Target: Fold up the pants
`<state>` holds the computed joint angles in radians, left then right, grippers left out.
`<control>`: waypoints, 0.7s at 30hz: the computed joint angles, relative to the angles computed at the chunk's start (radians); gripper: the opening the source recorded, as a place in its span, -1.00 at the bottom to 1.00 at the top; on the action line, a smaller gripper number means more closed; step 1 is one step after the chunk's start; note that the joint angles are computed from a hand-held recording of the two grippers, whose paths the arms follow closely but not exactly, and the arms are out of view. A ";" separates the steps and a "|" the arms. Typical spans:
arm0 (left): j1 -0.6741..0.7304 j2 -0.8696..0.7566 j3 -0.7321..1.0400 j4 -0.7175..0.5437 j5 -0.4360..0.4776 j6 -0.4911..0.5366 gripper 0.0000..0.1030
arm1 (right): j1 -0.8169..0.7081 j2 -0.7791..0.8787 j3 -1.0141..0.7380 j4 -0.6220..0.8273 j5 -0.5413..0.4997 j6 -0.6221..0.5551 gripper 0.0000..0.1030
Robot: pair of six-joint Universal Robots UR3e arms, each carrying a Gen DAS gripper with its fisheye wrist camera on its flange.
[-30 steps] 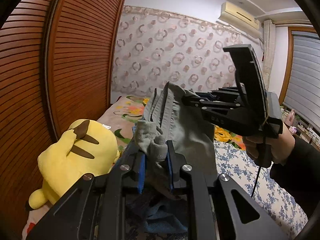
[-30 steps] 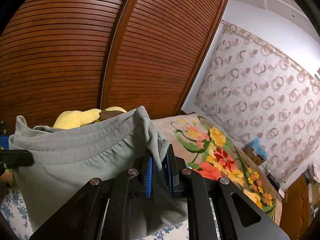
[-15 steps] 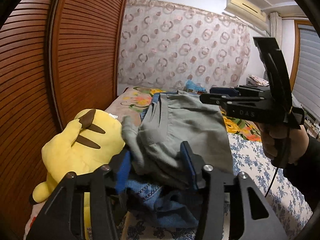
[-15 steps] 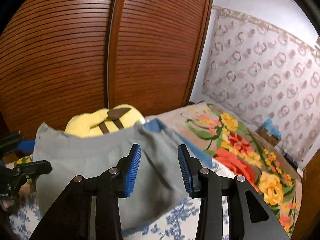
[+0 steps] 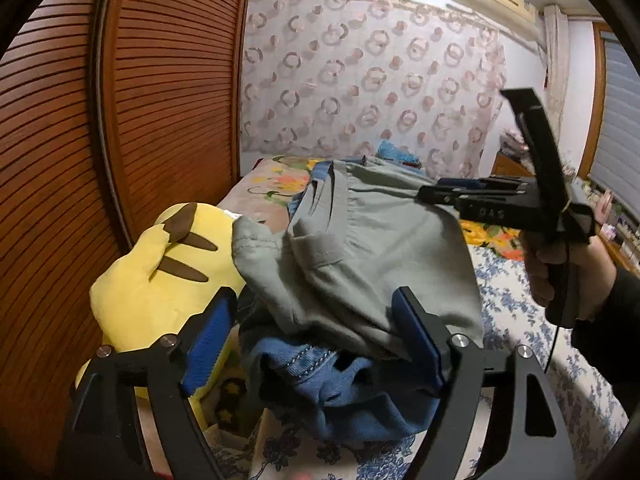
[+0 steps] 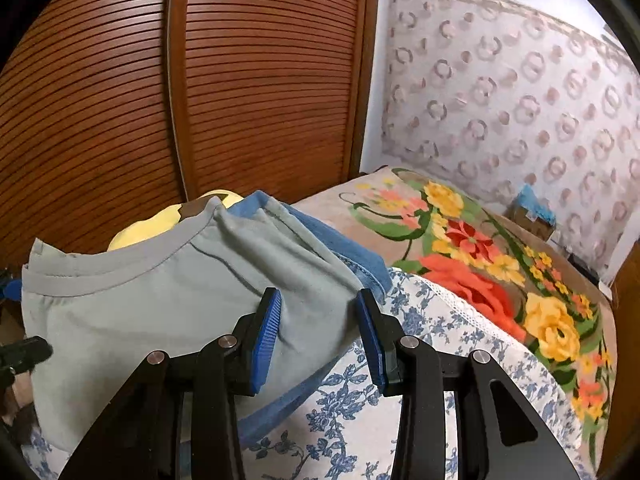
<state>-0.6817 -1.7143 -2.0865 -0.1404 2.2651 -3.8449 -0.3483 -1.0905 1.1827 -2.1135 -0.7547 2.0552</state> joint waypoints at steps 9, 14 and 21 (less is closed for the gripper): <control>-0.071 0.004 0.052 -0.117 0.052 -0.053 0.60 | -0.093 -0.166 0.248 -0.032 0.068 -0.039 -0.02; -0.130 -0.005 0.101 -0.184 0.081 -0.078 0.60 | -0.195 -0.317 0.381 0.092 0.121 -0.155 0.12; -0.215 -0.027 0.181 -0.272 0.131 -0.117 0.60 | -0.413 -0.546 0.487 0.493 0.187 -0.477 0.26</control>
